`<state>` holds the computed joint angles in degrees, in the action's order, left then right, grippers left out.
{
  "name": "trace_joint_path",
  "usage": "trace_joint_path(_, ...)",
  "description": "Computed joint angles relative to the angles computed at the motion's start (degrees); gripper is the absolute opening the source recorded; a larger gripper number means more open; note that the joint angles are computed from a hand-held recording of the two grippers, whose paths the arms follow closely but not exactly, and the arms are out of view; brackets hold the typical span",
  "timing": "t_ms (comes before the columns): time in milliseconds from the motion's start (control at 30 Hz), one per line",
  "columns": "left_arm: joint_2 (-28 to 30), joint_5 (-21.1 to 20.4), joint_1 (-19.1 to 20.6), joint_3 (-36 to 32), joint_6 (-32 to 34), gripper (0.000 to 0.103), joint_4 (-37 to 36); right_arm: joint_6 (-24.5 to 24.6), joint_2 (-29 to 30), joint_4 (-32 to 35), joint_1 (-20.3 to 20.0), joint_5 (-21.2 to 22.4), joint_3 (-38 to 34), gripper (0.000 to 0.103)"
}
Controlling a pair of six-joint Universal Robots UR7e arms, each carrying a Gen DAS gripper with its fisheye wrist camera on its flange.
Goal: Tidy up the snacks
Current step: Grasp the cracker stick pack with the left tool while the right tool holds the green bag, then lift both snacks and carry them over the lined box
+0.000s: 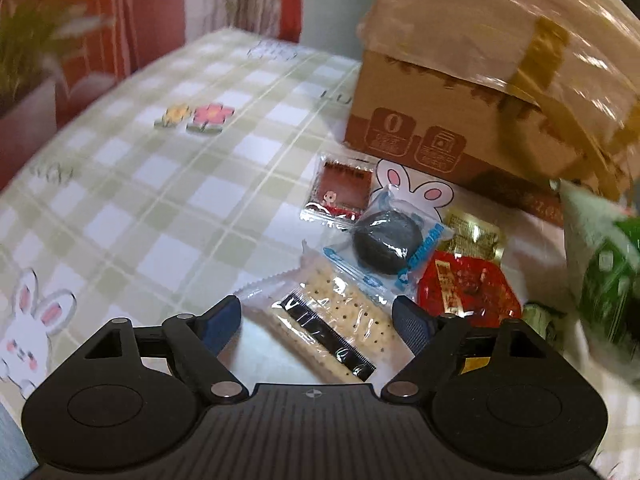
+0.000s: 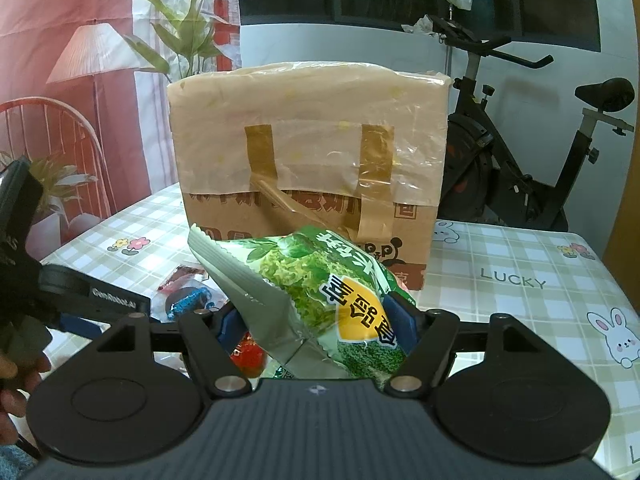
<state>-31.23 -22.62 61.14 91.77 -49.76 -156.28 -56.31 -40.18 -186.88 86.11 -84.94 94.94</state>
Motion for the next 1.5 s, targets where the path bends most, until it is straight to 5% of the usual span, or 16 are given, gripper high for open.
trace_joint_path(100,-0.9,0.4,-0.4,1.5,0.6,0.081,0.4,-0.1,0.0,0.0,0.0,0.0,0.0,0.073)
trace_joint_path(300,-3.3,-0.8,0.0,2.9,-9.7,0.085,6.5,-0.4,0.1,0.0,0.0,0.0,0.0,0.073)
trace_joint_path(433,-2.6,-0.8,0.5,1.6,-7.8,0.084,6.2,-1.2,0.4,-0.4,0.3,-0.7,0.0,0.073)
trace_joint_path(467,-2.0,-0.8,0.5,1.7,-5.1,0.08,3.2,-1.4,0.4,-0.4,0.3,-0.8,0.0,0.073)
trace_joint_path(533,-1.9,-1.3,0.1,2.4,-1.4,0.051,-0.6,-1.8,0.4,-0.3,0.3,-1.0,-0.1,0.073)
trace_joint_path(700,-3.2,-2.6,-0.5,4.9,1.3,0.021,-3.8,-2.7,0.4,-0.3,0.5,-1.8,0.0,0.073)
trace_joint_path(1133,-5.1,-7.7,0.0,13.1,12.7,0.021,-24.5,4.7,-2.4,1.2,0.0,-1.5,1.0,0.072)
trace_joint_path(1500,-4.9,-7.3,-1.7,14.3,21.3,0.021,-31.0,6.3,-3.5,1.4,0.0,-1.4,1.8,0.071)
